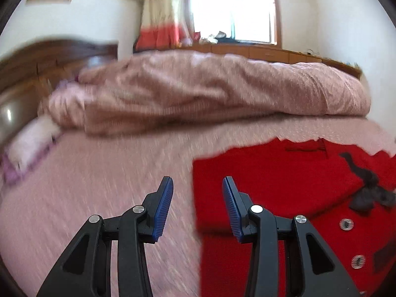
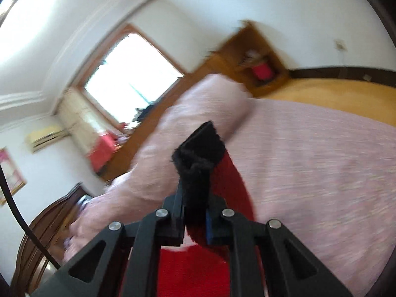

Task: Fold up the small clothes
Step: 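Grasp the other black-cuffed sleeve end with the right tool, then carry the sleeve over the cardigan body with the right tool and release it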

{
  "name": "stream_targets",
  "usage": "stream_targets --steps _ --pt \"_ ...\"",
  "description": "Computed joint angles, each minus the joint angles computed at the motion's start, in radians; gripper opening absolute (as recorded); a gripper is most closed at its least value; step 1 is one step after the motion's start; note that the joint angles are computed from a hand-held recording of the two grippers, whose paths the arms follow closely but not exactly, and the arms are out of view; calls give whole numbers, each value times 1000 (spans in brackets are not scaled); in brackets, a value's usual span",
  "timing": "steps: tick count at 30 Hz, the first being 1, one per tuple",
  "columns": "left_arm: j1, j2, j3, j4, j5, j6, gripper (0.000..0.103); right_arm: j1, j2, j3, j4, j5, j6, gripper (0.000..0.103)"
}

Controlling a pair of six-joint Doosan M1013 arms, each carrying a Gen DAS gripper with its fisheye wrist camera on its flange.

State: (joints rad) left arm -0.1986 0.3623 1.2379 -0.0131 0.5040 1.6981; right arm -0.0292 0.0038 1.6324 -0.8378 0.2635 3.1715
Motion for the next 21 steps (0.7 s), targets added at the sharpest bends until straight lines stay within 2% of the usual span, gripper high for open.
stream_targets --steps 2,5,7,10,11,14,17,18,21 --pt "-7 4 -6 92 -27 -26 35 48 34 -61 -3 26 -45 12" --pt "15 23 -54 -40 58 75 35 108 82 -134 -68 48 -36 12" --pt "31 40 -93 -107 130 82 35 138 110 -170 -89 61 -29 12" --pt "41 53 -120 -133 171 69 35 164 144 -209 -57 49 -51 12" --pt "45 56 -127 -145 182 74 35 171 159 -226 -1 43 -104 12" --pt "53 54 -133 -168 193 72 35 198 192 -260 109 64 -216 12" --pt "53 43 -122 -169 175 93 35 215 218 -286 105 73 -216 12" --pt "51 37 -114 -154 160 97 35 245 245 -298 67 42 -157 12" --pt "51 32 -109 -156 155 99 36 282 296 -317 -39 4 -38 12"
